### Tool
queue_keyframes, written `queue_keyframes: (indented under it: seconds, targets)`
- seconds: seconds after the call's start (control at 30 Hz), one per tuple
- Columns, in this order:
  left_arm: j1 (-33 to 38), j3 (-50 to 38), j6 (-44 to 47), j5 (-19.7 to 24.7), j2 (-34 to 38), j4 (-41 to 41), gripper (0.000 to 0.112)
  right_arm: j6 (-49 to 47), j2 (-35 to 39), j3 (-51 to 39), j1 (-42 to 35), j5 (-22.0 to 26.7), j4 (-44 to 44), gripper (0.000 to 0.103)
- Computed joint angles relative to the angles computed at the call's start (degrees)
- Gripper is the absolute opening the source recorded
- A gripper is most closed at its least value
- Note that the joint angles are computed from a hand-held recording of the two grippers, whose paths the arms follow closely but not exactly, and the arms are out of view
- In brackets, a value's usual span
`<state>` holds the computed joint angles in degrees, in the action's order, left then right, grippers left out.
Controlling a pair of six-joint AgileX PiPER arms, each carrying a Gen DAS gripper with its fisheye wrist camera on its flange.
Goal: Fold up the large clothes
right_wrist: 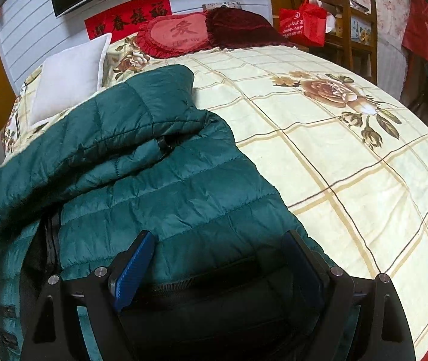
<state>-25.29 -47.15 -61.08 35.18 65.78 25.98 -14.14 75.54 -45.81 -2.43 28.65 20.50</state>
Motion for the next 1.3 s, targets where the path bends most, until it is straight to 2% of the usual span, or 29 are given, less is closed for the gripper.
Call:
queue_keyframes:
  seconds: [0.03,0.1,0.23,0.3,0.37,0.4,0.43,0.5,0.53,0.57,0.6,0.63,0.67,0.7,0.77,0.83,0.97,1.07,1.13,1.23,1.3]
  targets:
    - [-0.52,1.64,-2.87,0.15,-1.76,2.21,0.017,-2.5,-0.53,0.18,-1.33,0.02,3.21,0.085]
    - [-4.15,3.07,-13.15,3.95,-4.13,11.14,0.02,-8.71,-1.78,-0.08,-4.55,0.73,10.13,0.085]
    - [-12.31,2.39,-32.02,15.67,-5.39,26.82,0.021,-12.78,-3.79,-1.9,-5.82,-4.65,15.04,0.085]
    - [-14.72,1.02,-34.81,17.18,-2.96,30.55,0.021,-17.2,-2.46,-4.89,-5.08,-7.17,18.8,0.085]
    - [-15.92,-1.55,-33.92,15.77,1.8,33.05,0.021,-23.41,0.22,-8.79,-3.76,-6.67,24.25,0.085]
    - [-16.84,-2.13,-34.52,15.28,3.92,34.79,0.021,-28.61,2.23,-11.08,-2.96,-4.91,28.75,0.08]
    - [-17.17,-2.93,-34.99,14.34,7.01,36.92,0.021,-31.76,4.1,-13.13,-2.03,-3.24,30.97,0.069]
    - [-14.65,-3.95,-33.83,11.33,11.1,37.07,0.021,-33.03,9.47,-18.65,2.08,-1.37,28.61,0.064]
    - [-12.42,-4.27,-32.21,9.18,13.07,35.22,0.021,-32.7,12.0,-20.8,3.81,-1.18,26.8,0.056]
    - [-10.77,-4.39,-31.3,7.98,14.77,33.43,0.021,-33.76,13.75,-22.04,4.5,-0.59,27.14,0.054]
    - [-8.33,-4.9,-28.57,6.42,16.69,29.74,0.021,-36.48,16.64,-24.12,4.53,1.93,29.21,0.054]
    - [-6.6,-5.3,-25.88,5.29,17.65,26.07,0.021,-38.06,20.24,-27.25,4.2,6.66,30.15,0.052]
    - [-4.31,-4.53,-23.79,2.11,17.77,22.62,0.021,-37.82,22.95,-29.54,4.19,9.49,28.88,0.052]
    - [-3.15,-3.73,-23.05,0.22,17.21,21.45,0.021,-35.86,26.02,-31.5,4.87,10.28,25.33,0.052]
    - [-2.83,-3.88,-21.98,0.04,17.44,20.6,0.021,-34.74,30.85,-34.44,4.13,13.15,23.77,0.052]
    - [-3.25,-3.7,-22.85,0.4,17.58,21.55,0.021,-35.02,32.05,-35.4,3.1,14.66,25.33,0.052]
    - [-3.63,-3.44,-23.4,0.05,17.34,21.54,0.021,-35.28,31.26,-34.45,3.15,14.45,25.39,0.054]
    - [-3.26,-3.82,-21.67,0.15,17.17,19.71,0.021,-38.92,27.59,-32.13,0.81,14.19,33.77,0.053]
    - [-3.45,-3.91,-21.73,0.51,17.2,19.96,0.021,-35.1,26.82,-35.94,0.66,13.49,33.94,0.056]
    - [-3.32,-3.23,-22.77,-0.3,16.75,20.68,0.021,-18.56,35.54,-52.24,5.05,15.62,19.23,0.059]
    - [-2.92,-2.61,-23.26,-1.26,16.41,21.0,0.021,-9.23,42.56,-63.7,6.98,20.52,10.44,0.059]
